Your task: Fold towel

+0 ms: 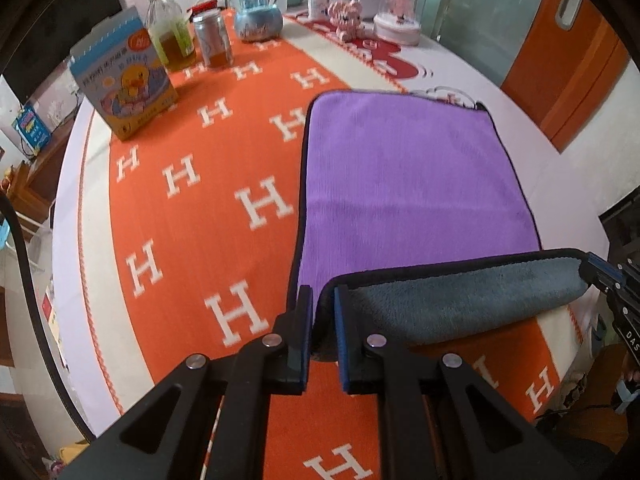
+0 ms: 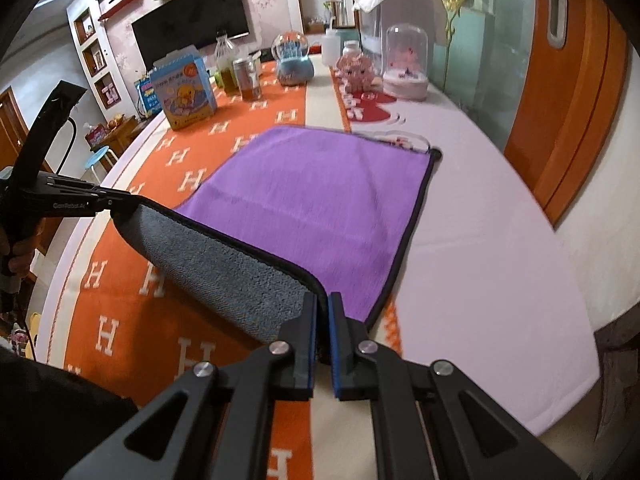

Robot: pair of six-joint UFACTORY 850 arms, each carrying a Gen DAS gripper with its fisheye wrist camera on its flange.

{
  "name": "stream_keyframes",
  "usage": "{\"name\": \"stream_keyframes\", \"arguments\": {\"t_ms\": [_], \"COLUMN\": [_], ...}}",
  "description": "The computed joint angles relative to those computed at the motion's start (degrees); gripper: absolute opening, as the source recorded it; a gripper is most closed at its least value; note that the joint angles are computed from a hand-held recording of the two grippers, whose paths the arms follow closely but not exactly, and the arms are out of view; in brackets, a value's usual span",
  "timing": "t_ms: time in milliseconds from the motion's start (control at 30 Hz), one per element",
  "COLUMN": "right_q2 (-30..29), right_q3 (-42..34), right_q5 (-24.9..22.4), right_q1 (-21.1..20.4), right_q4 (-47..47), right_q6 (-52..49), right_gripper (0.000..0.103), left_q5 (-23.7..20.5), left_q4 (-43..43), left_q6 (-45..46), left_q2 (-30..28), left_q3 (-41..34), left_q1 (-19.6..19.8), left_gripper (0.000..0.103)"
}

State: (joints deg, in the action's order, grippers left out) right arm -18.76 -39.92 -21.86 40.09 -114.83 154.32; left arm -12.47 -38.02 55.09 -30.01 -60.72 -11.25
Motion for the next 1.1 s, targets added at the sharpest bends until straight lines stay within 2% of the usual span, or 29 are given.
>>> {"name": "stream_keyframes", "arguments": {"t_ms": [167, 400, 467, 700, 833, 1100], "right_q2": [0.19, -0.83, -1.49, -3.95, -5.55, -9.83], "right_q3": [-1.47, -4.45, -5.54, -8.89, -10.51, -14.27], "right_q5": [-2.57, -6.34, -7.23, -10.13, -10.53, -8.53], "right_q1": [-1.9, -4.95, -5.86, -8.85, -10.47, -13.2], "right_q4": [0.24, -1.66, -1.33, 0.58, 1.66, 3.26], "right_q6": [-4.11, -7.35, -8.83, -12.86, -15.35, -21.02], "right_gripper": [0.005, 0.005, 0.005, 0.005, 0.005, 0.005], "left_q5": [0.59, 1.38, 3.0, 3.77, 2.34, -2.83], "left_q4": [-2.36, -11.55, -11.27, -15.7, -6.58, 5.85], "left_q6": [2.17, 10.81, 10.19, 12.13, 1.06, -12.37], "left_q2": [-0.72, -2.65, -3.62, -8.16, -11.74, -17.39], "left_q3": [-2.93, -7.98, -9.66, -16.16, -20.16, -26.23], "left_q1": [-0.77, -1.74, -2.37, -3.14, -3.34, -4.0], "left_gripper": [0.009, 0.009, 0.008, 0.007, 0.007, 0.007]}}
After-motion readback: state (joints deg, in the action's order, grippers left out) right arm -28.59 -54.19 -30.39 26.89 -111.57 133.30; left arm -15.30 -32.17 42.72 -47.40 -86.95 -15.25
